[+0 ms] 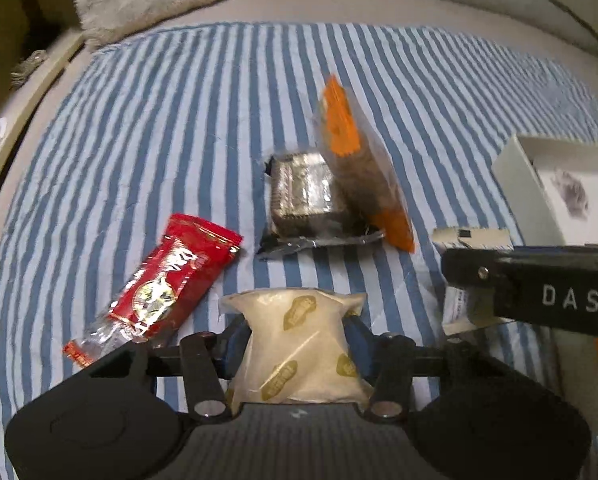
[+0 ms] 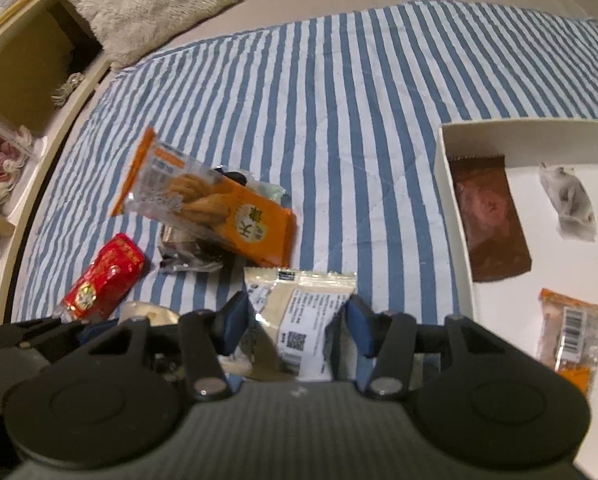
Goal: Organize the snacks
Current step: 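Carry peanut-print bag with left tool while right tool carries white packet into tray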
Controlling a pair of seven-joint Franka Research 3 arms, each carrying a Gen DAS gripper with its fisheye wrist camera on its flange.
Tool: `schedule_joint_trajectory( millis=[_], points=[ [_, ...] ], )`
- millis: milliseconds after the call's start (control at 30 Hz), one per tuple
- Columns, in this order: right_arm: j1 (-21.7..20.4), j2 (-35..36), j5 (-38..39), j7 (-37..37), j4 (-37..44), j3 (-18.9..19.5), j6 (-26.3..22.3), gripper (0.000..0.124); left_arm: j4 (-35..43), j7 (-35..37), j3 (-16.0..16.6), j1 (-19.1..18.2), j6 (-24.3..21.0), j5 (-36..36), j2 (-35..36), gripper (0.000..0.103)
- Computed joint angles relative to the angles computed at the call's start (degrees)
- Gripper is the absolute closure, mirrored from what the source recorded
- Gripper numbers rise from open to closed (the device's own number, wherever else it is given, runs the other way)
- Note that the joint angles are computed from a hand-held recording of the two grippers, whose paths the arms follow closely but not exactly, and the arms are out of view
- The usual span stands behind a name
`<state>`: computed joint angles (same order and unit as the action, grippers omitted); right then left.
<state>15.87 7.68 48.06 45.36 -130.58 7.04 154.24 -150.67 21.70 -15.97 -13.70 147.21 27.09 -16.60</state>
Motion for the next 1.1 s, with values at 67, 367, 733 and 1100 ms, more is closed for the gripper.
schedule_joint_trajectory(
  millis=[67, 367, 733, 1100],
  points=[
    [-0.2, -1.2, 1.0, -2.2, -0.9, 0.1, 0.5, 0.065, -0.8, -2.5, -0.8, 0.1, -0.1, 0.6, -2.0, 0.050],
    [0.3, -7.2, 7.6, -14.7, -5.1, -1.3, 3.1, 0.065, -3.8, -8.4, -2.6, -0.3, -1.6, 1.2, -11.5, 0.050],
    [0.2, -13.2, 14.1, -25.2, -8.0, -5.2, 2.0, 0.065, -0.5, -13.2, -6.0, -0.7, -3.9, 5.1, -13.0, 0.050],
    [-3.4, -15.2, 16.3, -29.4, -7.9, -8.8, 0.2, 0.065, 4.7, -19.7, -7.6, -0.5, -1.7, 10.9, -7.7, 0.050]
  ],
)
